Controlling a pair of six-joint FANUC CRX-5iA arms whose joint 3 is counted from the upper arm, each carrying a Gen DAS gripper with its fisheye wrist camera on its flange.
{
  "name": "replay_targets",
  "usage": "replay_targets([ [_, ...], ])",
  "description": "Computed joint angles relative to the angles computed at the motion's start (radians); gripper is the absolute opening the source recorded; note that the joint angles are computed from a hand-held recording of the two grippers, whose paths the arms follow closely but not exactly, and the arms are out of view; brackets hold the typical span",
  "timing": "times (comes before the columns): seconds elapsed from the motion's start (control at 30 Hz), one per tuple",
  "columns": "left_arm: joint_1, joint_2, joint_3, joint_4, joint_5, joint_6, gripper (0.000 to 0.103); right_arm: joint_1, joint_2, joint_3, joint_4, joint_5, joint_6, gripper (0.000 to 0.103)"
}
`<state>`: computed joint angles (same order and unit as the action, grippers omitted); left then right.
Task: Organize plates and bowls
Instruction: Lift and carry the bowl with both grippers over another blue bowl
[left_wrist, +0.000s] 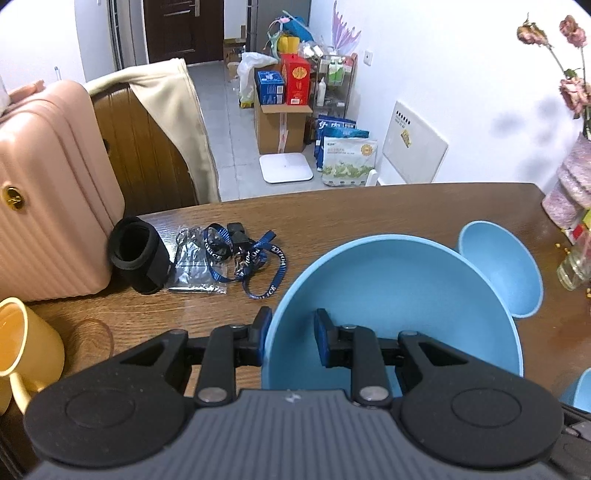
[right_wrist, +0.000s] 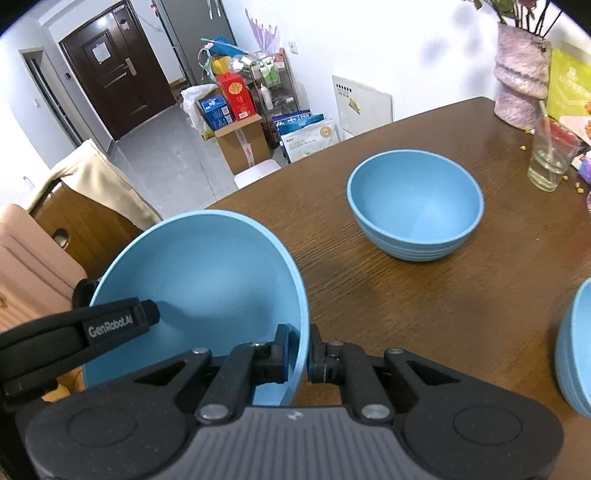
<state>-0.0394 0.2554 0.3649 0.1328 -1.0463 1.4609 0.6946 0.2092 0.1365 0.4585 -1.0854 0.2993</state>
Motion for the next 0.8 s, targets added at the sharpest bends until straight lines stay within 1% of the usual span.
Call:
replay_targets([
  [0.43,-0.034,-0.118,-0.095,0.014,0.021,-0.013,0.025,0.060,-0.128,-0.107,0.084,-0.054,-0.085,0.009],
  [0.8,-0.090,-0.164,-0.131,0.000,0.017,-0.008,0.025,0.084,-0.218,-0.190,0.118,-0.103,-0.144,0.008],
])
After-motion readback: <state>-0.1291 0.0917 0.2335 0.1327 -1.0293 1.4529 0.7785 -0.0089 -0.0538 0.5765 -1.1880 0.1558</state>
